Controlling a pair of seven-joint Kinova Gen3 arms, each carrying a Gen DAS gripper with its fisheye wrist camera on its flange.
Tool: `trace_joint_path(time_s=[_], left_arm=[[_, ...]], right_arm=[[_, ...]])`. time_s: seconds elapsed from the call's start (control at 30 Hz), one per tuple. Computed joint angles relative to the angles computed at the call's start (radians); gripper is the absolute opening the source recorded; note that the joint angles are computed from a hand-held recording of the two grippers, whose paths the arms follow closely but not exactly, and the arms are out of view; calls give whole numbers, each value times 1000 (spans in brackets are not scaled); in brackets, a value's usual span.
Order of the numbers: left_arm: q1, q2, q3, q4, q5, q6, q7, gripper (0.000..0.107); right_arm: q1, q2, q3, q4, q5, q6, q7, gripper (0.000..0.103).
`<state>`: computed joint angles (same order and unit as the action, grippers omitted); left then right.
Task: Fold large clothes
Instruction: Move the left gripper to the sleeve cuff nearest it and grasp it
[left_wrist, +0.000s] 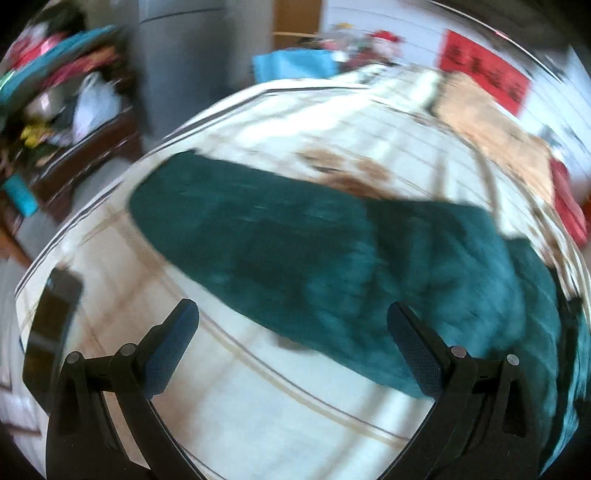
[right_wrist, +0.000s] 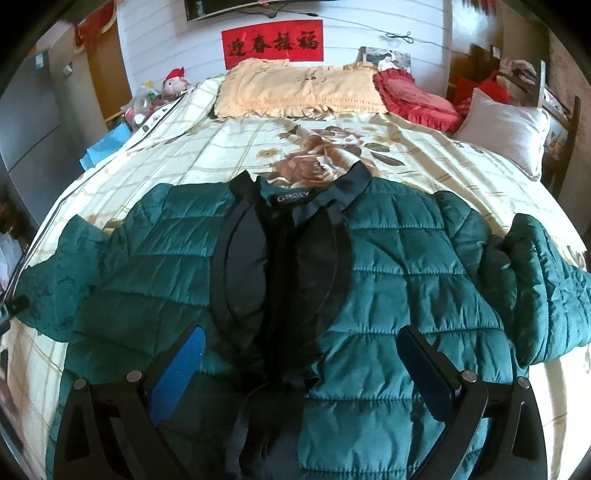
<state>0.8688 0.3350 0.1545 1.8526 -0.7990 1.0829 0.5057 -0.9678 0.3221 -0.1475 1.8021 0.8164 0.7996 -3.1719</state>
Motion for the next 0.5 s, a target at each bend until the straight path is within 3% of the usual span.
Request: trace_joint_path(time_s=[0.27, 0.43, 0.5], left_arm=[[-133, -98, -46, 226, -43, -142, 232, 102], [-244, -112, -61, 306, -83, -282, 281, 102], [-239, -109, -74, 321, -132, -292, 319, 97]], right_arm=[[-2, -9, -3, 8, 7, -7, -6, 103], [-2, -11, -12, 0, -3, 10, 13, 103], [-1, -12, -13, 0, -8, 9, 16, 103]])
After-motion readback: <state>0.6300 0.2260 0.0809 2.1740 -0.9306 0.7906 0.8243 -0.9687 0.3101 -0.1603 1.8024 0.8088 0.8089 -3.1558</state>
